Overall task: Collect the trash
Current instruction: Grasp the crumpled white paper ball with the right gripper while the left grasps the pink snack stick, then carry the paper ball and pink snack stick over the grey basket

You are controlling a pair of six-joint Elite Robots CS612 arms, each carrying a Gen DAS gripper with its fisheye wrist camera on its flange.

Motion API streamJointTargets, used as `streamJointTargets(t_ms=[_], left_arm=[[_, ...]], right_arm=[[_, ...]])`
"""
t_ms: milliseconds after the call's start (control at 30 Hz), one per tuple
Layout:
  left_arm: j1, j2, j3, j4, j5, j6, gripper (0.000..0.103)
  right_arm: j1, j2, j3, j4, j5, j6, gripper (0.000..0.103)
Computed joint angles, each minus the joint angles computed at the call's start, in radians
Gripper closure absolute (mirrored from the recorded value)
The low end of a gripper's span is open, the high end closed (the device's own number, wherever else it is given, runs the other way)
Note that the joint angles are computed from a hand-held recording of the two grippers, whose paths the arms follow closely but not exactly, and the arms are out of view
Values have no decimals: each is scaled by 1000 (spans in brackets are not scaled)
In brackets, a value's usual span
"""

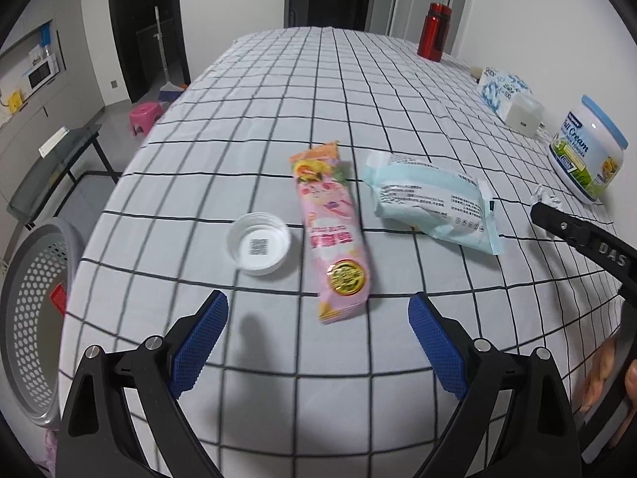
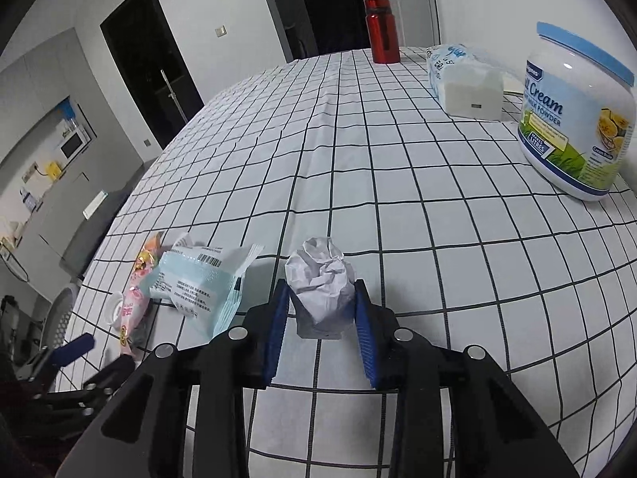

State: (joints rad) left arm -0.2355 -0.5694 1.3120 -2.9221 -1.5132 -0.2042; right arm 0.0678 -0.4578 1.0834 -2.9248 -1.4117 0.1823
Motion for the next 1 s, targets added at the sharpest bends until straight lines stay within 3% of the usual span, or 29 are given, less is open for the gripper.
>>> streamJointTargets(t_ms=[133,367,533,600,1000], left_arm=[[-8,13,-23,20,9,2,15],[-17,27,-49,39,22,5,32],[-21,28,-51,27,29,15,57],[-21,26,-48,23,26,20,74],[-18,-15,36,-55,15,43,80]], right_arm=[[-4,-7,13,-20,11,9,71],[-7,-16,30,-49,18,15,71],[-7,-18,32,-52,20,13,71],[-7,-16,29,-49,21,11,71],[-6,-14,27,-50,19,10,71]])
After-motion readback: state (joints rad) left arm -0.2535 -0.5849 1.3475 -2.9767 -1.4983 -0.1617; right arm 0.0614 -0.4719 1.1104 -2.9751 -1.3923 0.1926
